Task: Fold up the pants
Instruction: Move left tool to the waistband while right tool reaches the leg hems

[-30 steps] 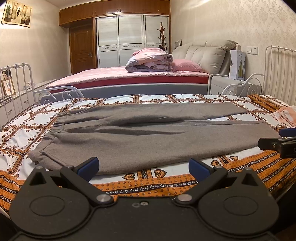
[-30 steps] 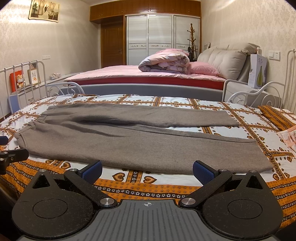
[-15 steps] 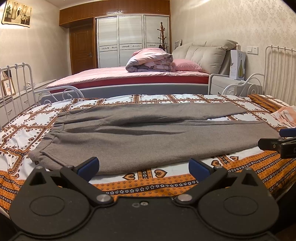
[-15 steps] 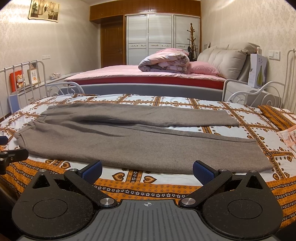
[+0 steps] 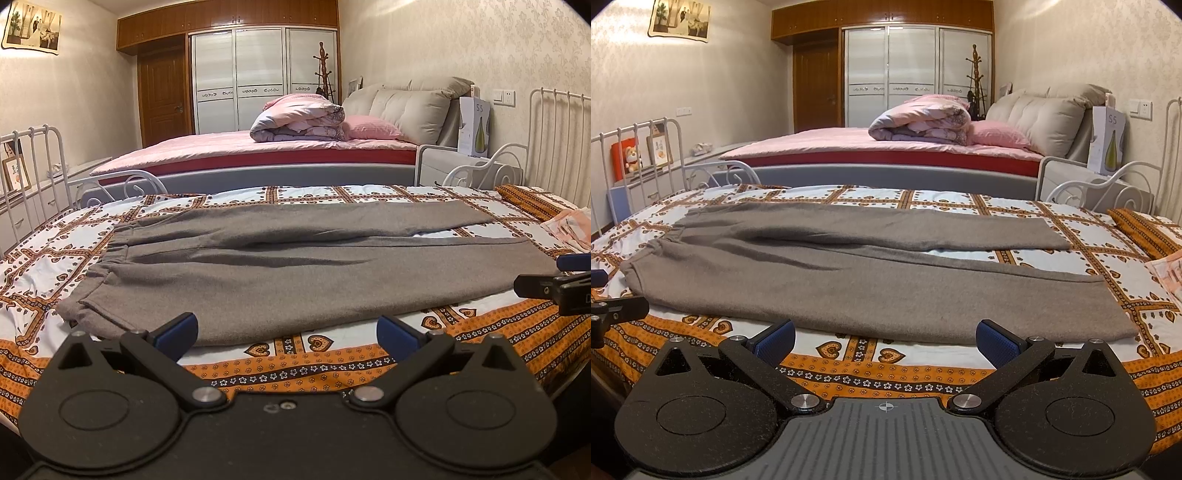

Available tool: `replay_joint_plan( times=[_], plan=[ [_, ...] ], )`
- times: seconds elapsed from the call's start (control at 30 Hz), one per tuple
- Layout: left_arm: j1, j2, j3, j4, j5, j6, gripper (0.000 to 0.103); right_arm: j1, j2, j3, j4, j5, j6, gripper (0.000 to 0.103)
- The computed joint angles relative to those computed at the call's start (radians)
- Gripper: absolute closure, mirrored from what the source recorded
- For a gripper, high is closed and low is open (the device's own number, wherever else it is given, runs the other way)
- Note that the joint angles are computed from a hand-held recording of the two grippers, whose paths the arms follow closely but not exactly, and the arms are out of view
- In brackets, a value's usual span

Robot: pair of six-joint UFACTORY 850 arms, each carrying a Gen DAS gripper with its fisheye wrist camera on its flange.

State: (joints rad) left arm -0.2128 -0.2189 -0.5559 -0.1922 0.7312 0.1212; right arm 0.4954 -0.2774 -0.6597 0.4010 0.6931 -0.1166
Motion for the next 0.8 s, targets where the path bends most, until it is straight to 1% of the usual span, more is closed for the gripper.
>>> replay_joint_plan(
  times=[0.13,0.2,0.27,0.3,0.33,0.4,0.43,0.47,0.53,0.57,0.6,0.63,0.67,0.73,0.77,0.8],
  plan=[
    [0.002,-0.001,-0.003,-0.007,-0.010,0.001,0.006,-0.001,-0.001,0.000,-0.006,-0.001,0.004,0.000],
    [0.003,0.002,-0.014,-0.054,-0.036,0.031,0.006,-0.008,0.000,-0.002,-0.038,-0.011,0.033,0.000],
    [0.007,0.006,-0.035,-0.161,-0.047,0.104,0.006,-0.038,0.008,-0.002,-0.173,-0.031,0.155,0.000],
    [0.024,0.007,-0.051,-0.176,-0.064,0.108,0.006,-0.050,0.010,-0.007,-0.225,-0.037,0.193,0.000],
    [0.057,0.003,-0.077,-0.148,-0.102,0.085,0.006,-0.064,0.010,-0.017,-0.283,-0.043,0.226,0.000],
    [0.127,-0.016,-0.131,-0.018,-0.161,0.004,0.006,-0.086,-0.004,-0.065,-0.366,-0.085,0.250,0.000],
    [0.152,-0.031,-0.164,0.005,-0.193,-0.004,0.006,-0.098,-0.016,-0.089,-0.414,-0.096,0.278,0.000],
    [0.181,-0.049,-0.199,0.045,-0.220,-0.019,0.006,-0.117,-0.036,-0.125,-0.489,-0.099,0.327,0.000],
    [0.244,-0.093,-0.278,0.165,-0.266,-0.083,0.006,-0.138,-0.080,-0.198,-0.575,-0.110,0.376,0.000],
    [0.276,-0.125,-0.327,0.206,-0.277,-0.095,0.011,-0.146,-0.106,-0.241,-0.610,-0.120,0.394,0.000],
    [0.294,-0.149,-0.365,0.204,-0.291,-0.077,0.023,-0.154,-0.139,-0.294,-0.654,-0.135,0.416,0.000],
    [0.311,-0.183,-0.414,0.179,-0.312,-0.037,0.029,-0.157,-0.169,-0.342,-0.674,-0.150,0.415,0.000],
    [0.334,-0.229,-0.483,0.180,-0.352,-0.027,0.037,-0.158,-0.200,-0.389,-0.695,-0.166,0.415,0.000],
    [0.370,-0.304,-0.589,0.221,-0.405,-0.074,0.039,-0.158,-0.283,-0.515,-0.759,-0.212,0.441,0.000],
    [0.385,-0.346,-0.649,0.216,-0.438,-0.076,0.039,-0.157,-0.319,-0.570,-0.787,-0.233,0.460,0.003],
    [0.398,-0.386,-0.705,0.222,-0.469,-0.085,0.039,-0.155,-0.371,-0.651,-0.833,-0.267,0.492,0.011]
  ],
)
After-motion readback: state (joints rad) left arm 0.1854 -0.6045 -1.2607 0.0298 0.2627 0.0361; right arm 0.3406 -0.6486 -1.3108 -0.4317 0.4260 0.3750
